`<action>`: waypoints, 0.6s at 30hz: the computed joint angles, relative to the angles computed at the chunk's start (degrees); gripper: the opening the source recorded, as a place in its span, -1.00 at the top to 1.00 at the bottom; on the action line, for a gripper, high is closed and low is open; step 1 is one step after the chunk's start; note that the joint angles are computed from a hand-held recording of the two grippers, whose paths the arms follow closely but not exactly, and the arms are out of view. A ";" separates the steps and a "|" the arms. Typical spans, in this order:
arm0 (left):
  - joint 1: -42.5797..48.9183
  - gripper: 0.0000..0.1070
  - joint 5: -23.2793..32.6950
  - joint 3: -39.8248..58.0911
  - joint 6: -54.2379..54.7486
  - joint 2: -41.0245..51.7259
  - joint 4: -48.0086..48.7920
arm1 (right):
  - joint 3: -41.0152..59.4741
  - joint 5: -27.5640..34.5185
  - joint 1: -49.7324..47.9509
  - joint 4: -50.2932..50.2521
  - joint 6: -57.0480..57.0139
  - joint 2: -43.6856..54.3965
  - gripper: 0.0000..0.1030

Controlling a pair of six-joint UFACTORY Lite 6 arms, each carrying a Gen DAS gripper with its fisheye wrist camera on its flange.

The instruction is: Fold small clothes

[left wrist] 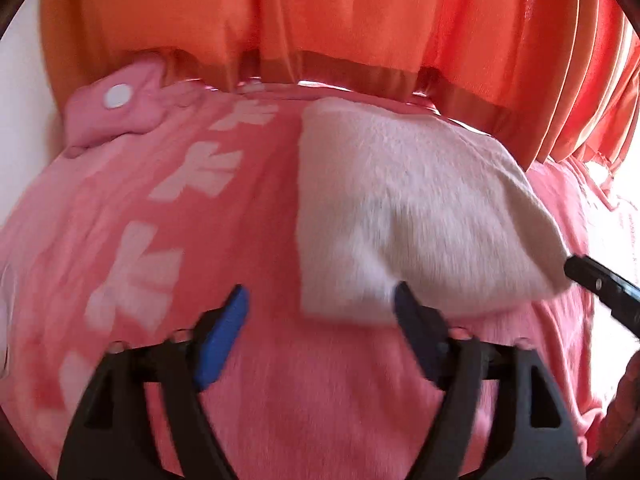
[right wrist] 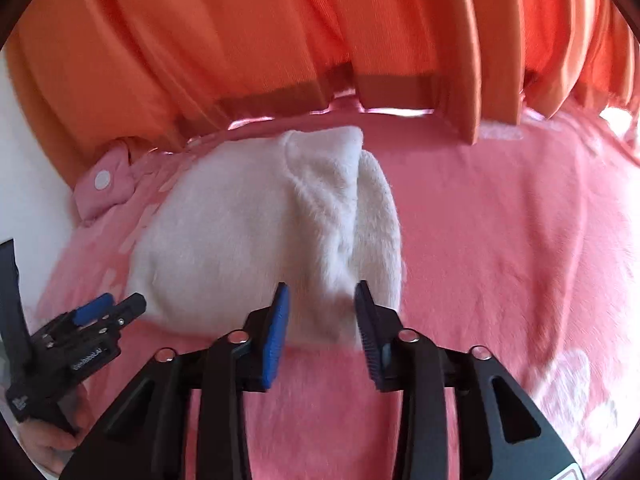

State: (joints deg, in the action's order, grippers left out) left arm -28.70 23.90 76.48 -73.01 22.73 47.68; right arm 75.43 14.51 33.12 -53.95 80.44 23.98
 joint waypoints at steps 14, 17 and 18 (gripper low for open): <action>-10.90 -0.61 10.10 -8.29 -24.59 -0.88 15.92 | -12.23 12.37 11.21 -21.14 28.48 -1.71 -0.29; -12.53 -0.61 11.31 -8.38 -26.94 -0.25 18.35 | -12.69 12.92 12.22 -22.15 30.51 -1.20 -0.32; -12.81 -0.61 11.46 -8.38 -27.39 -0.10 18.67 | -12.77 13.16 12.42 -22.57 31.14 -1.03 -0.32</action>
State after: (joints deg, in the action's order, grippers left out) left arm -41.52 35.36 68.09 -100.40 22.64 66.35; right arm 62.66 27.67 45.54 -76.52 111.58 22.94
